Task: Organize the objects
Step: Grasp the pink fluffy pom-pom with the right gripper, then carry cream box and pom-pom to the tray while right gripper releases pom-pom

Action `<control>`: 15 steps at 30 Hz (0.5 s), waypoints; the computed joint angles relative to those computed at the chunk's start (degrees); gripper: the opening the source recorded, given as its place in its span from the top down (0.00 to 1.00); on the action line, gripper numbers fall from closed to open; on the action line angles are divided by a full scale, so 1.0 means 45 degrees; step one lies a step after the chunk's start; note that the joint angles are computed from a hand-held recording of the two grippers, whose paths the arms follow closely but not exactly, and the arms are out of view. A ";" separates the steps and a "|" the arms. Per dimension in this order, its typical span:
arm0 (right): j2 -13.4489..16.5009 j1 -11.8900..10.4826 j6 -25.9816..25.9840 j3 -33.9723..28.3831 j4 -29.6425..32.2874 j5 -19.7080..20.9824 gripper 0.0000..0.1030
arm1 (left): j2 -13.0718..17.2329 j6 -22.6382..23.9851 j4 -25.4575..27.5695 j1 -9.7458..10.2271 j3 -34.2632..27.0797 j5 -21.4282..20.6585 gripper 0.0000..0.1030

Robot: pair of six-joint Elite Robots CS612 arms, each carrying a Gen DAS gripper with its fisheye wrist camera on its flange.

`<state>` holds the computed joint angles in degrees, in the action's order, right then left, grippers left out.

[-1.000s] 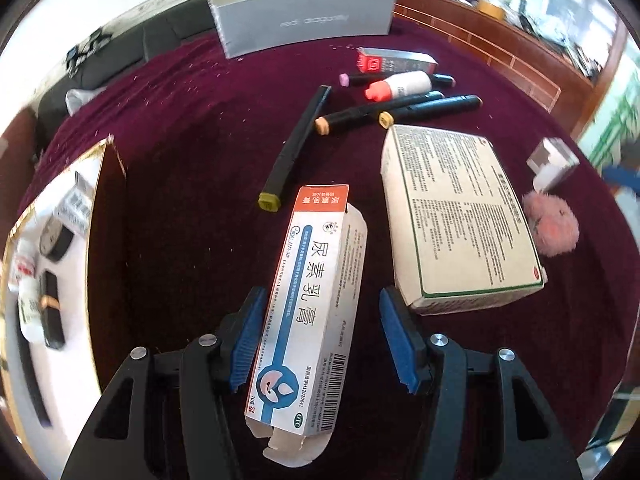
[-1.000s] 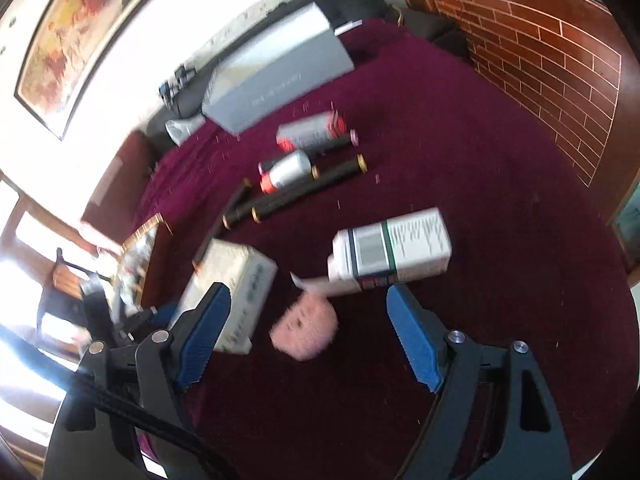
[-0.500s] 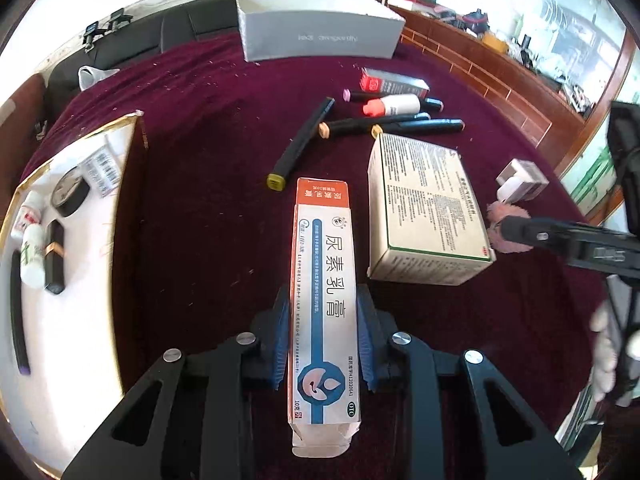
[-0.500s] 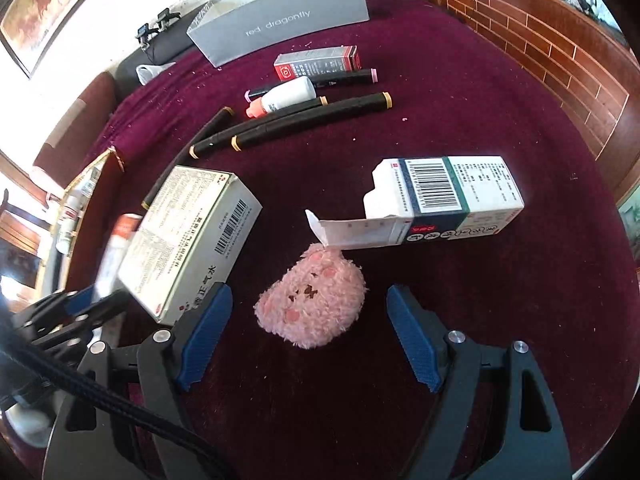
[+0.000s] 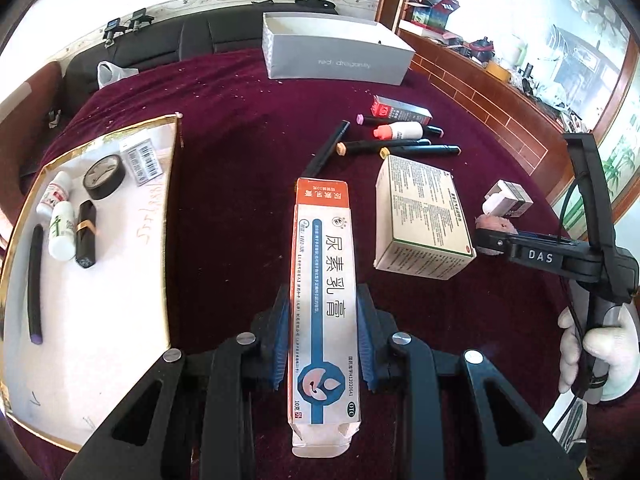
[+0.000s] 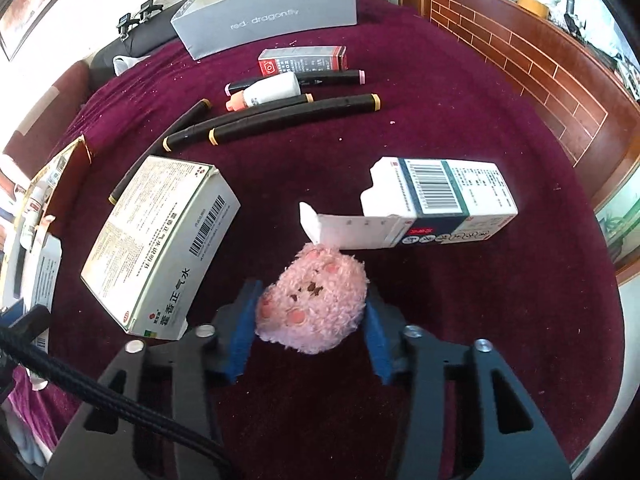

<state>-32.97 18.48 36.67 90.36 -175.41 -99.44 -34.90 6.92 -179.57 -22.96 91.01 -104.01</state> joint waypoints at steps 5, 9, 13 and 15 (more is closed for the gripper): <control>-0.0325 -0.0030 0.0180 0.0507 -0.0652 0.0243 0.59 | -0.0119 -0.0341 -0.0339 0.0268 0.0224 -0.0149 0.76; -0.0751 0.0010 0.0142 0.0950 -0.1526 0.0556 0.59 | -0.0213 -0.0754 -0.0692 0.0579 0.0385 -0.0054 0.76; -0.0963 0.0196 -0.0425 0.0770 -0.1952 0.0901 0.59 | -0.0270 -0.1270 -0.1078 0.0983 0.0426 0.0314 0.76; -0.0927 0.0345 -0.0870 0.0437 -0.2007 0.1127 0.59 | -0.0246 -0.1512 -0.1200 0.1158 0.0395 0.0470 0.76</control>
<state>-37.13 20.04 32.75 92.33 -184.45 -94.37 -36.00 0.11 -184.97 -17.75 92.78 -101.90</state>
